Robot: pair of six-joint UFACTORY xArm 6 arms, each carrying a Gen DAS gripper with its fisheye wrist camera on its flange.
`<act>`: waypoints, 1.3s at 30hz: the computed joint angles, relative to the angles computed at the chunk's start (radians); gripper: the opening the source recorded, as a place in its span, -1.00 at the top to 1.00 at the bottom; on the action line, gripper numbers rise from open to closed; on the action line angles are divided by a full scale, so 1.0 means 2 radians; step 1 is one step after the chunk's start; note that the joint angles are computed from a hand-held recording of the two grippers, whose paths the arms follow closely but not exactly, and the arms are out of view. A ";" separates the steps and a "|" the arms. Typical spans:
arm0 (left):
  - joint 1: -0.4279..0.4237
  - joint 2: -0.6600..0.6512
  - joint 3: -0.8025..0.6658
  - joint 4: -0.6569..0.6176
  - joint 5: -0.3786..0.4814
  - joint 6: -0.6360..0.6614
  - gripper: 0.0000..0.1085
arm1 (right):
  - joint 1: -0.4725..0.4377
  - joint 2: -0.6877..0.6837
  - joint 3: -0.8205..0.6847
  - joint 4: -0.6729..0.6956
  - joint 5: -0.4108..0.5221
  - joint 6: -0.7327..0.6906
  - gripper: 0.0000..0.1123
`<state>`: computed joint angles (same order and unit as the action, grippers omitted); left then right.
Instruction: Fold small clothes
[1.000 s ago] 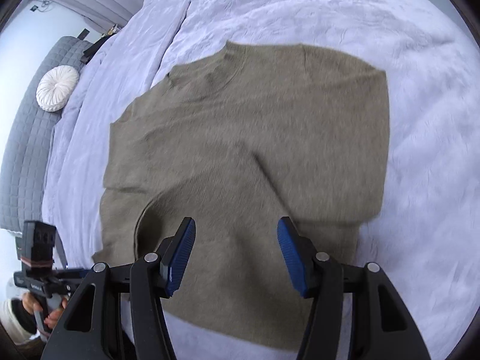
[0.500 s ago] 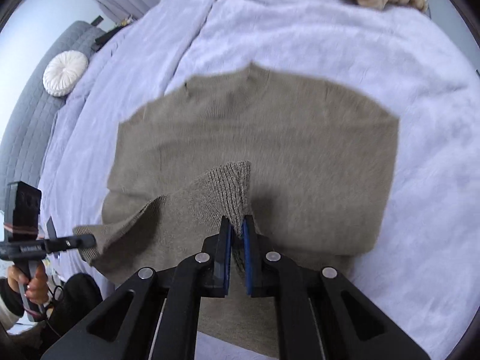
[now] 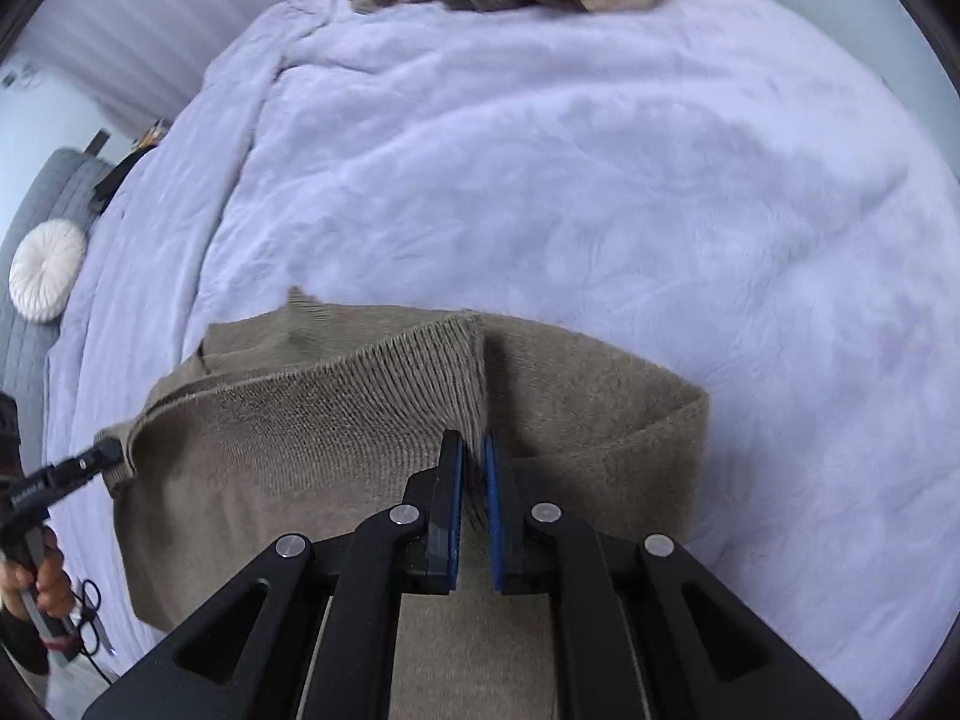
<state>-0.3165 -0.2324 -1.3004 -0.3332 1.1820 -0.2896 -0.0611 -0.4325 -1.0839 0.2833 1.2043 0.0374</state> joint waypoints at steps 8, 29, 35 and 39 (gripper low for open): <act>0.003 -0.041 0.014 0.091 -0.002 0.012 -0.78 | -0.010 0.003 0.019 0.044 -0.008 -0.014 0.43; 0.030 0.005 0.062 0.098 -0.056 -0.058 0.38 | 0.002 0.023 0.018 -0.037 -0.034 0.019 0.79; 0.043 -0.071 0.085 0.112 -0.009 -0.018 -0.52 | -0.023 -0.040 0.037 -0.003 -0.003 0.033 0.10; 0.071 -0.135 0.123 0.050 0.059 -0.004 -0.63 | -0.090 -0.144 0.090 0.132 0.091 0.013 -0.11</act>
<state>-0.1745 -0.5016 -1.0549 -0.2338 1.2999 -0.2967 -0.2414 -0.7207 -0.9046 0.5465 1.3865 0.0632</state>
